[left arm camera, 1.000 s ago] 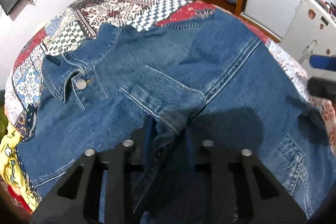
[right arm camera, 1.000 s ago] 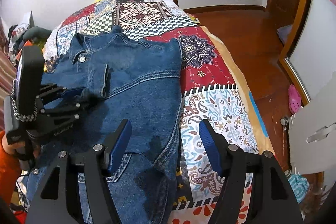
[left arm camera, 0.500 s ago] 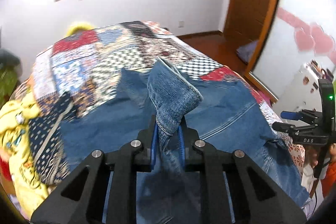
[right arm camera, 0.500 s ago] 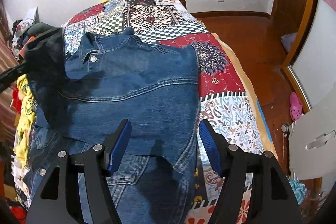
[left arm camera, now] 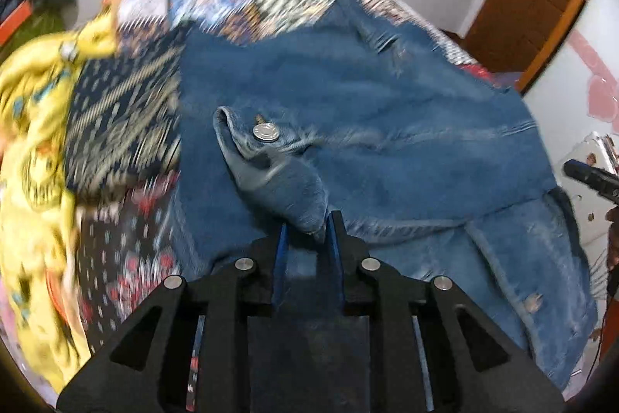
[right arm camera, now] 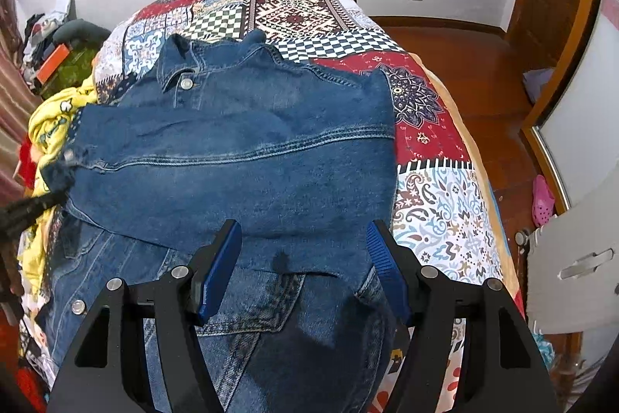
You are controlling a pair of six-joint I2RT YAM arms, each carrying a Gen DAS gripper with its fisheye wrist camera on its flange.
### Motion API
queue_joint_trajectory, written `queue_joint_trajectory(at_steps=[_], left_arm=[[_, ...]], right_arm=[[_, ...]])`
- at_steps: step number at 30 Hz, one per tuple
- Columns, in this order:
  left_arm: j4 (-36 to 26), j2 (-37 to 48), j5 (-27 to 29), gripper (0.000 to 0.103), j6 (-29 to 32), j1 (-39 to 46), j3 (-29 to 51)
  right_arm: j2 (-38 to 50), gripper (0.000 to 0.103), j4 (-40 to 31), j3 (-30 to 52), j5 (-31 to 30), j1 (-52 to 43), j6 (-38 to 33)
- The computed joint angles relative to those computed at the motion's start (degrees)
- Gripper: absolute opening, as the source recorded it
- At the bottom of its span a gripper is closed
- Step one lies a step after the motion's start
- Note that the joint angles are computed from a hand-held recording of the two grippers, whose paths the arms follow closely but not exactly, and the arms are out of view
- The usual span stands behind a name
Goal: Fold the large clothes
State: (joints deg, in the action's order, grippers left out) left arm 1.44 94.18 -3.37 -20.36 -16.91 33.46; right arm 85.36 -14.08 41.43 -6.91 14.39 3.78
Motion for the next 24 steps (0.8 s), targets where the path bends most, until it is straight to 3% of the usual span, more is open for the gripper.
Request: queue_joint_trajectory(at_steps=[5, 9, 13, 17, 21, 24], left_arm=[[0.6, -0.1, -2.1, 0.022, 0.3, 1.0, -4.8], [-1.7, -4.8, -2.8, 0.051, 1.0, 4.0, -7.2], [-5.2, -9.7, -2.8, 0.053, 3.7, 9.6, -5.9], [-7.1, -9.3, 0.2, 0.056, 6.6, 15.2, -1.0], [-7.6, -4.2, 3.9, 0.056, 8.1, 18.7, 6.0], [-7.5, 2.8, 6.2, 0.056, 8.7, 20.0, 12.1]], right_arm=[[1.2, 0.063, 0.3, -0.1, 0.6, 0.5, 1.1], [2.7, 0.063, 0.6, 0.3, 1.2, 0.6, 1.3], [4.5, 0.063, 0.1, 2.4, 1.1, -0.4, 0.7], [5.7, 0.064, 0.1, 5.6, 1.4, -1.8, -0.1], [7.9, 0.073, 1.5, 9.1, 0.8, -3.3, -0.5], [11.2, 0.074, 3.4, 11.8, 0.2, -4.7, -0.3]])
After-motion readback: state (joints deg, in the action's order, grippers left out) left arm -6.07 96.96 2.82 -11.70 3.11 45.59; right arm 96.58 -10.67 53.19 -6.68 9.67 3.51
